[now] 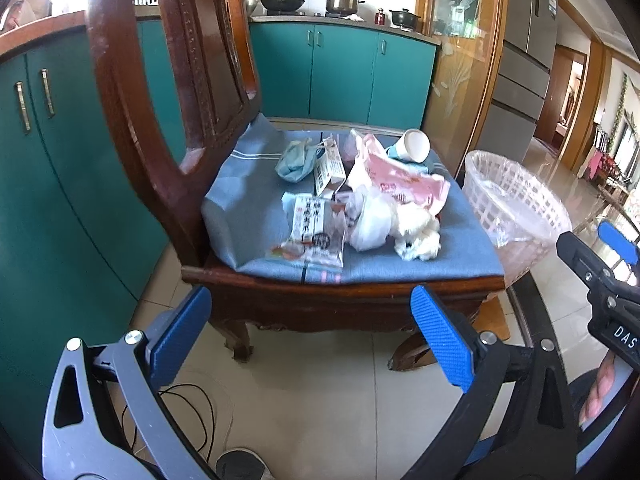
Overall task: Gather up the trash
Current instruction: 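Grasp the red snack wrapper with the right gripper while the left gripper grasps the printed snack package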
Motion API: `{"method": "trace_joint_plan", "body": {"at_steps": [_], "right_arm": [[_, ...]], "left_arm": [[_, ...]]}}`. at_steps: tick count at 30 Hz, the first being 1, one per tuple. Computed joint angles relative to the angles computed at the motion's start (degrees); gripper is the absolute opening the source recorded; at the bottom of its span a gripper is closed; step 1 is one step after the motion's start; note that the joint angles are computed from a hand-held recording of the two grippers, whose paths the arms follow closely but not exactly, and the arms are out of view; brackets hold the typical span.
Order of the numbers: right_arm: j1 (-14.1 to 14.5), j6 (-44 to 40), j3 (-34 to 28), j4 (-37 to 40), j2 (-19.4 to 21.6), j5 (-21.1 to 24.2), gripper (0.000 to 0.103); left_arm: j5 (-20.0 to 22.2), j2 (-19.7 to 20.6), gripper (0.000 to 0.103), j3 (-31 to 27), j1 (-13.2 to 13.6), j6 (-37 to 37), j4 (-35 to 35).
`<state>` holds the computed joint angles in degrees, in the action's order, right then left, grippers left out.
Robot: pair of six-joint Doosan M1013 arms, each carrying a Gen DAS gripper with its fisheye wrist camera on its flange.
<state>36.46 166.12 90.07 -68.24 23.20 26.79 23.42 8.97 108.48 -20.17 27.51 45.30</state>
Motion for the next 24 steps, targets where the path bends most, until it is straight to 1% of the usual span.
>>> {"method": "trace_joint_plan", "body": {"at_steps": [1, 3, 5, 6, 7, 8, 10, 11, 12, 14, 15, 16, 17, 18, 19, 20, 21, 23, 24], "right_arm": [[-0.4, -5.7, -1.5, 4.3, 0.5, -0.3, 0.100], [-1.2, -13.7, -4.0, 10.9, 1.5, -1.3, 0.100], [-2.3, -20.1, -5.9, 17.0, 2.5, -3.7, 0.100], [-2.9, -24.7, -6.9, 21.8, 3.2, -5.0, 0.100], [-3.3, -27.7, -7.3, 25.3, 3.6, -5.5, 0.100], [-3.9, -32.8, -8.1, 31.1, 4.3, -5.9, 0.100], [-4.8, -38.8, -8.0, 38.0, 5.0, -8.5, 0.100], [-5.2, -42.8, -7.4, 42.4, 5.5, -10.4, 0.100], [-5.5, -47.6, -7.2, 47.5, 6.1, -11.1, 0.100], [-5.8, -55.7, -8.8, 56.8, 7.8, -7.8, 0.098], [-6.1, -60.8, -9.6, 62.8, 8.5, -6.4, 0.096], [-6.2, -63.1, -9.9, 65.8, 8.8, -6.1, 0.096], [-6.2, -63.8, -10.2, 66.7, 9.1, -5.9, 0.096], [-6.1, -62.5, -10.3, 65.2, 9.2, -5.9, 0.096], [-5.9, -60.8, -10.4, 63.6, 9.2, -5.9, 0.096], [-6.0, -61.5, -10.5, 64.7, 9.1, -5.9, 0.096], [-6.2, -62.8, -10.7, 66.5, 9.2, -5.7, 0.096], [-6.7, -63.7, -10.7, 67.9, 9.1, -5.7, 0.096], [-6.8, -62.7, -10.6, 67.0, 9.0, -6.0, 0.096]], "left_arm": [[-0.1, 0.5, 0.100, -1.1, 0.6, 4.1, -3.7], [0.2, 1.8, 0.100, -2.8, 1.1, 8.7, -7.1], [2.2, 4.0, 0.100, -5.4, 1.5, 14.7, -10.7], [2.9, 5.1, 0.100, -6.5, 1.7, 16.7, -11.7], [3.6, 6.0, 0.100, -7.3, 1.8, 17.7, -11.8], [4.9, 7.1, 0.100, -8.3, 1.8, 18.9, -12.1], [5.7, 8.8, 0.100, -9.6, 2.3, 21.0, -13.3], [5.8, 9.7, 0.100, -10.3, 2.6, 21.8, -14.0], [6.0, 10.2, 0.100, -10.7, 2.9, 21.9, -14.2], [6.2, 11.7, 0.099, -11.8, 3.5, 22.0, -14.6], [5.9, 12.2, 0.098, -12.2, 3.8, 22.4, -15.1], [5.6, 12.8, 0.096, -12.6, 4.1, 22.9, -15.5], [5.7, 13.4, 0.093, -13.1, 4.3, 23.4, -16.1], [5.8, 14.0, 0.087, -13.5, 4.6, 24.3, -17.2], [6.2, 14.7, 0.076, -14.1, 5.1, 26.2, -19.8], [6.5, 15.1, 0.072, -14.5, 5.3, 27.7, -21.7], [6.7, 15.4, 0.071, -14.7, 5.6, 28.7, -23.1], [5.0, 15.1, 0.066, -14.1, 5.8, 28.0, -22.8], [4.6, 14.9, 0.059, -14.0, 5.9, 28.8, -23.6]]}}
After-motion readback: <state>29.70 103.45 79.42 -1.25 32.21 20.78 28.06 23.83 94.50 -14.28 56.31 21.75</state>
